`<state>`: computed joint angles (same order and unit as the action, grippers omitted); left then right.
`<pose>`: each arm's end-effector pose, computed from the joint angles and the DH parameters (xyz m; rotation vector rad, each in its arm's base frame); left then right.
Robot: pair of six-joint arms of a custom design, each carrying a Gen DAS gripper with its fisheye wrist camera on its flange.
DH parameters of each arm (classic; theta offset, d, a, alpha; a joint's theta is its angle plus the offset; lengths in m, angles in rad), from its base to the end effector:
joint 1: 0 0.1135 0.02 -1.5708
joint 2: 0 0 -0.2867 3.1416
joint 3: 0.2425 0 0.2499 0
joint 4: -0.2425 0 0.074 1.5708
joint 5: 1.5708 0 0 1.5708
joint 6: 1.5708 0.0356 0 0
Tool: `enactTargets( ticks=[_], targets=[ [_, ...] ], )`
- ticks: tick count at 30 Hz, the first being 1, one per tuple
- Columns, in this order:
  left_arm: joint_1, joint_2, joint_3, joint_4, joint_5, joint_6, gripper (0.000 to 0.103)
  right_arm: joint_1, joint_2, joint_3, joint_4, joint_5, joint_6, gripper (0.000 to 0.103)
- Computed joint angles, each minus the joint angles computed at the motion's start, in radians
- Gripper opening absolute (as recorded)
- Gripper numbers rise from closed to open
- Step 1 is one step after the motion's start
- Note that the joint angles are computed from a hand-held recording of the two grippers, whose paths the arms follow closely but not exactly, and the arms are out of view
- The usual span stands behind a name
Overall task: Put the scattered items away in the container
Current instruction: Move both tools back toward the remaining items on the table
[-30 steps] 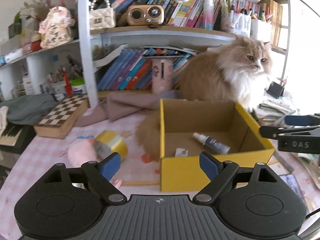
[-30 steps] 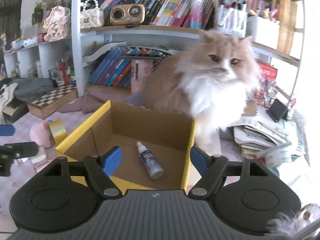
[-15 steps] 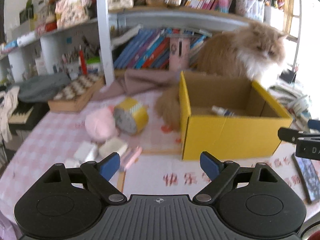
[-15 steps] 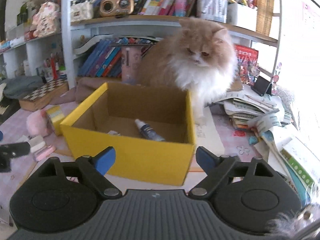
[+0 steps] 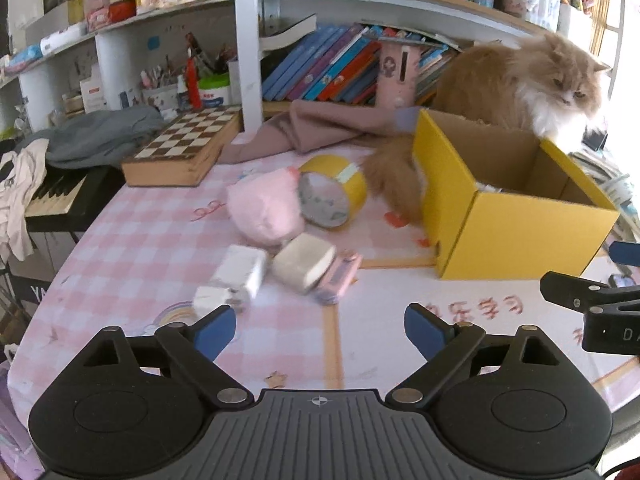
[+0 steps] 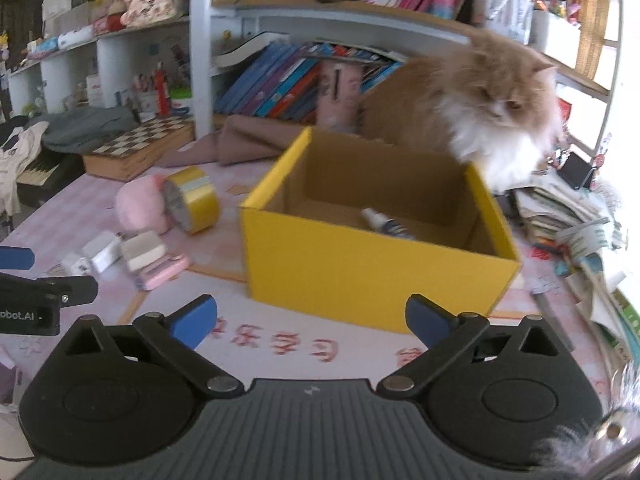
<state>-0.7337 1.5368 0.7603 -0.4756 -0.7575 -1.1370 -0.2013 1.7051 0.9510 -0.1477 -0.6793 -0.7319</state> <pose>0.2070 -0.1537 0.1780 -0.6156 2.2636 0.2502 0.3370 -0.0459 0.1955 -0.8506 2.0842 0.3557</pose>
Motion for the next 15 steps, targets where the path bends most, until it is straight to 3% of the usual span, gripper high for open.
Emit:
enactTargets(
  ticks=[15],
  targets=[
    [0.129,-0.283,-0.297,0.12,0.068,0.259,0.093,0.296,-0.136,-0.208,0.103,0.194,0.166,0.095]
  ],
)
